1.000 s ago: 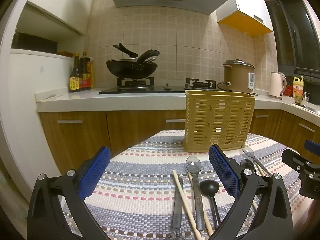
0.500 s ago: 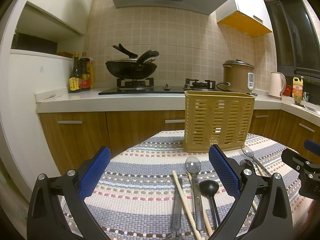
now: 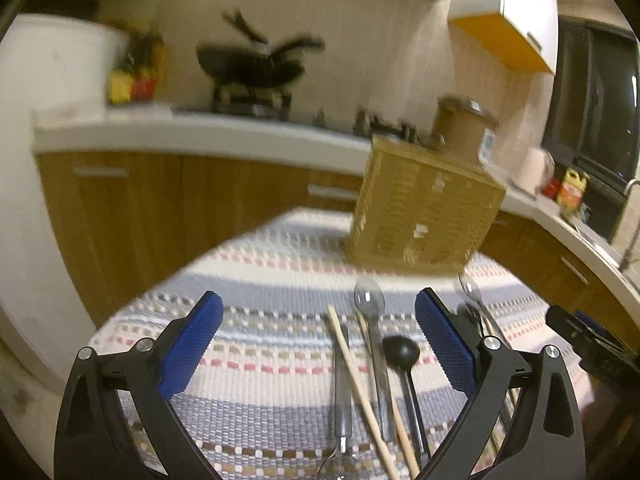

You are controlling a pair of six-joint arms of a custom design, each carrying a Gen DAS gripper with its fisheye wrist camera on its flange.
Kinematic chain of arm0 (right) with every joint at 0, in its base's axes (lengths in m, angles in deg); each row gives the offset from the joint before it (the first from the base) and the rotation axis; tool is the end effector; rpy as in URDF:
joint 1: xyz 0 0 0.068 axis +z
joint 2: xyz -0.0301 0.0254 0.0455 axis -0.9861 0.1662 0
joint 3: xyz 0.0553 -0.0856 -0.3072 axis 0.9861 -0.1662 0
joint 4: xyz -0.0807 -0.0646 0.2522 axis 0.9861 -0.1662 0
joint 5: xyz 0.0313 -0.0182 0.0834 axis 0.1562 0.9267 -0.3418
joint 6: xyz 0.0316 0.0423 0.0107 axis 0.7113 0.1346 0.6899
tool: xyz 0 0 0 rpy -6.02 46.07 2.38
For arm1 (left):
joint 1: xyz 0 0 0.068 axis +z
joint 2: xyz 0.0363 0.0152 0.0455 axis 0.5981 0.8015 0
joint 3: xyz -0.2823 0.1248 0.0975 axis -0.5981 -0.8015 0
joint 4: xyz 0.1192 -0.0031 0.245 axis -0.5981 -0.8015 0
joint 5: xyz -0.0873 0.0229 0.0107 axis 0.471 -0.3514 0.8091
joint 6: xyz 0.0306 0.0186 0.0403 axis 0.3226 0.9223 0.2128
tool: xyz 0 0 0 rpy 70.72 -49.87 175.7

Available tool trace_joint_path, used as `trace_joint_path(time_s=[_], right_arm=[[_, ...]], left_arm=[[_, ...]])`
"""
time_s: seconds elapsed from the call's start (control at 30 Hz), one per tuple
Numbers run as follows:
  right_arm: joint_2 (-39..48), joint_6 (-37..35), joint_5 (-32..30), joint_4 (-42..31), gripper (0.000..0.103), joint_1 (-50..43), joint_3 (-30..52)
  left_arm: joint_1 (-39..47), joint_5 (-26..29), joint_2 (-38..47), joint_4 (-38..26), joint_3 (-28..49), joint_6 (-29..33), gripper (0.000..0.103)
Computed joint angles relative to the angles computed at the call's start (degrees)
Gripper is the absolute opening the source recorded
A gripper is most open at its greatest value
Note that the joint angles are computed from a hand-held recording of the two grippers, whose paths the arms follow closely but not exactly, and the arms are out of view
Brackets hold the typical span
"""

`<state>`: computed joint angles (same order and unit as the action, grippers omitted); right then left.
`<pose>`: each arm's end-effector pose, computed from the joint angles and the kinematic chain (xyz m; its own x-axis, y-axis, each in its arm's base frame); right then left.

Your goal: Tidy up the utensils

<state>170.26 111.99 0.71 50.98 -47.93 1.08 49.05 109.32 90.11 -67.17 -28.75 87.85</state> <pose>0.2086 0.1040 0.1214 -0.4512 0.3144 -0.8352 0.4376 0.8936 0.0999 0.3574 0.0544 0.1430 -0.5496 0.0846 -0.8311 0.4709 0.8531 -0.2246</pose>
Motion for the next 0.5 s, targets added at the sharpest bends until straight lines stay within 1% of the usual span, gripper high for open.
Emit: trace_joint_path(time_s=[0.03,0.07,0.13,0.17,0.2,0.23,0.27,0.33,0.37,0.4,0.43,0.5], right_arm=[[-0.44,-1.25,-1.45,-3.00,0.094,-1.22,1.24],[-1.07,-3.19,-4.63,-5.14,0.093,-3.29,2.44],[-1.31,-6.77,-9.63,-7.51,0.087,-6.83,4.45],[-1.50,-8.17,-13.28,-11.36,0.085,-9.11,6.54],[-1.48,-9.10,-16.24,-13.91,0.082,-11.10,8.10],[-1.25,-10.36,-20.02,-15.93,0.078,-13.80,9.78],[-0.78,-11.56,-24.19,-17.29,0.077,-16.74,11.40],[0.56,-13.26,-30.89,-20.05,0.073,-21.69,14.44],[1.77,-13.94,-33.42,-22.92,0.072,-24.02,17.00],[3.00,-14.14,-34.92,-22.91,0.070,-25.28,18.13],[4.80,-14.74,-37.14,-24.64,0.069,-27.10,20.48],[7.92,-15.58,-40.14,-27.66,0.067,-29.61,24.60]], left_arm=[[-0.26,0.03,0.57,-5.00,2.69,2.12,0.089],[-0.90,-0.08,1.67,-13.28,7.25,5.63,0.088],[-2.29,-0.77,3.76,-23.49,13.52,10.02,0.084],[-3.29,-1.69,4.97,-28.68,16.90,11.96,0.083],[-4.08,-2.53,6.08,-31.86,19.12,13.30,0.083],[-5.01,-2.80,7.80,-37.49,22.84,15.25,0.082],[-5.91,-2.75,9.62,-41.95,26.33,16.47,0.078],[-7.61,-2.64,13.53,-50.02,33.35,17.83,0.075],[-8.62,-3.54,15.40,-52.86,36.38,17.90,0.073],[-9.44,-4.57,16.38,-53.55,37.67,17.46,0.072],[-10.52,-6.07,17.79,-54.73,39.94,16.75,0.071],[-12.02,-7.20,20.89,-58.87,45.24,16.40,0.071]])
